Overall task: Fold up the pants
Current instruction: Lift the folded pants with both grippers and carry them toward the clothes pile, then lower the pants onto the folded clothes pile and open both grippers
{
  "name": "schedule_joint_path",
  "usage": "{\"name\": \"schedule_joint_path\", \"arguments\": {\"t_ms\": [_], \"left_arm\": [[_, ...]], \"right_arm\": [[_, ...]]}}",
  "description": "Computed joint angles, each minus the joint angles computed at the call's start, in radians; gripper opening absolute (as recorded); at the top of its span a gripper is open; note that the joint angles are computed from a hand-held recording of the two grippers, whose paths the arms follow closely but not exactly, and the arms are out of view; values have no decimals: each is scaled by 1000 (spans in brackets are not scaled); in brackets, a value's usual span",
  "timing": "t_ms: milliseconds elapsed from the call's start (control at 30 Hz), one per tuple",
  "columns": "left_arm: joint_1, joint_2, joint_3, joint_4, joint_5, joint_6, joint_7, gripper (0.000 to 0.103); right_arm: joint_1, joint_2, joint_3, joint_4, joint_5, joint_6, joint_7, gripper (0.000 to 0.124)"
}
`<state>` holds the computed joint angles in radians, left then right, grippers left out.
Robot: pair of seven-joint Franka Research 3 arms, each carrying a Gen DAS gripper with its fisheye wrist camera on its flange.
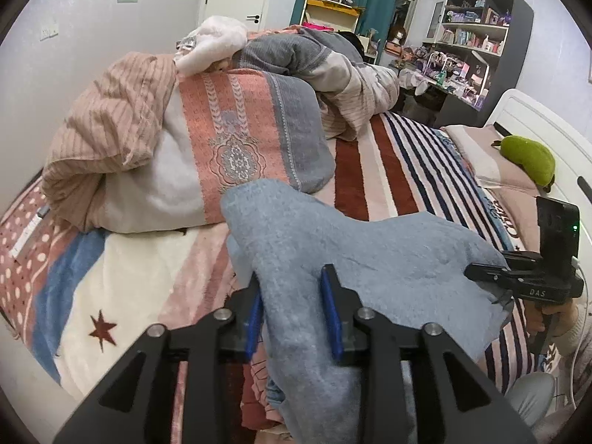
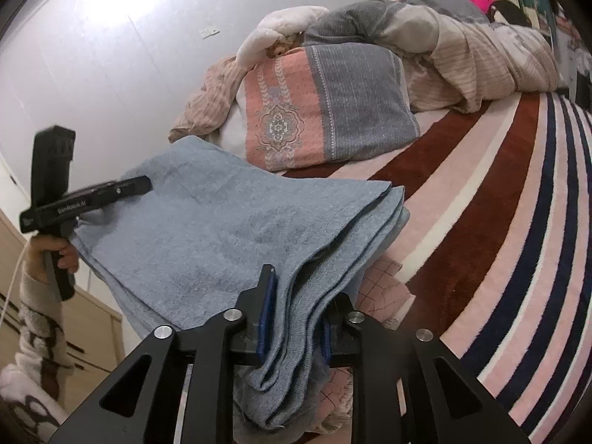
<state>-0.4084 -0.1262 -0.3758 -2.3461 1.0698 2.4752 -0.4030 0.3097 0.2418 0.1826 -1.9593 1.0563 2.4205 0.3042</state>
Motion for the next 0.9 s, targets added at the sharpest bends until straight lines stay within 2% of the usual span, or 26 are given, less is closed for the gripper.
{"name": "schedule_joint_path", "arguments": {"t_ms": [67, 200, 267, 467, 567, 767, 900], "left_arm": [[-8, 3, -10, 14, -12, -40, 13, 40], [-31, 12, -23, 51, -42, -126, 51, 45], [-42, 20, -29, 72, -42, -163, 44, 51], [-110, 110, -51, 207, -34, -356, 58, 62], [-166, 180, -53, 299, 4, -458, 53, 70], [-282, 312, -24, 462, 87, -568, 34, 78], [-386, 444, 13, 624, 180, -660, 38, 83]], "right_arm": [[0, -6, 1, -7, 4, 6, -7, 27], [-5, -24, -4, -26, 23, 2, -28, 35], [-7, -35, -7, -41, 33, 6, -38, 40], [-23, -97, -29, -108, 91, -20, -87, 49], [-23, -154, -43, -165, 136, 2, -145, 58], [-24, -263, -92, -271, 205, 16, -255, 71], [-36, -334, -134, -346, 262, 13, -331, 77]]}}
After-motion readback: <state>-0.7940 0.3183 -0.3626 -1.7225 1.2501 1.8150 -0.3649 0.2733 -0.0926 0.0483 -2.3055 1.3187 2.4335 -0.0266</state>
